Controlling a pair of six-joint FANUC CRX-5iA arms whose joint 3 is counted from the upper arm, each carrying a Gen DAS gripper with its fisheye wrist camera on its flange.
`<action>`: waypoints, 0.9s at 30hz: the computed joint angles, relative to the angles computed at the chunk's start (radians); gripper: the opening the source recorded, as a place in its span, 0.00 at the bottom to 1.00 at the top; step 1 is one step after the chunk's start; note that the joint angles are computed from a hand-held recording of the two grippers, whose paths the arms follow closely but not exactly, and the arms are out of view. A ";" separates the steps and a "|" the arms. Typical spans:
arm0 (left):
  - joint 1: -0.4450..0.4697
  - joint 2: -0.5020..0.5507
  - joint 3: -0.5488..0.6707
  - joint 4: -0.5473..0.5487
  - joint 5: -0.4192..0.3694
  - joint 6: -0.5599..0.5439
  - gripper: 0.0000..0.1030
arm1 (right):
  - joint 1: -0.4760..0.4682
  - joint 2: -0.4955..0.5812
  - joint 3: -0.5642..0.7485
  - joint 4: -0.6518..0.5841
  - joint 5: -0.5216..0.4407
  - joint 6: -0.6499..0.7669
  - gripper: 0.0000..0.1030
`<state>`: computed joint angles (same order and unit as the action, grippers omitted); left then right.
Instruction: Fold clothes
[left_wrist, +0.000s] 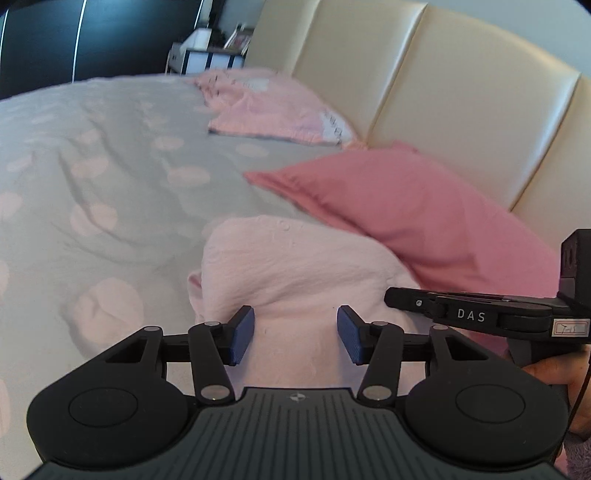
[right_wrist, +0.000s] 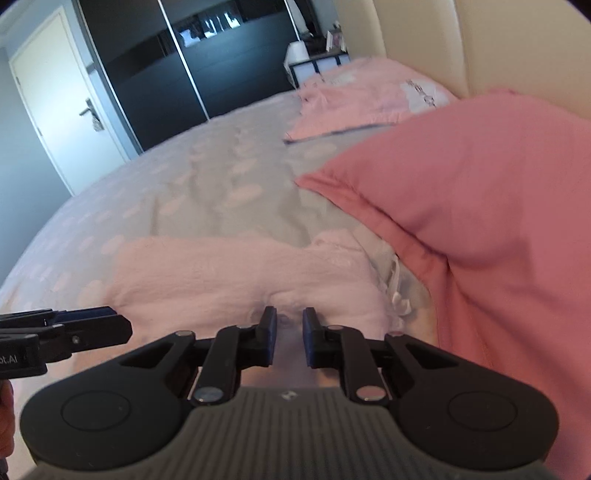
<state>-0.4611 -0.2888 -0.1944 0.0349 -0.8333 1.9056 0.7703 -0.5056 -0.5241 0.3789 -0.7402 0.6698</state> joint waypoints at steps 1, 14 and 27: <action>-0.001 0.017 0.008 -0.017 -0.011 0.017 0.46 | -0.015 0.012 -0.004 -0.017 0.015 0.009 0.12; -0.035 0.036 0.039 -0.105 -0.067 0.060 0.43 | -0.049 0.030 -0.031 0.011 0.071 -0.021 0.00; -0.288 -0.102 0.037 -0.244 -0.192 0.122 0.49 | 0.355 -0.339 -0.143 0.202 -0.329 -0.093 0.35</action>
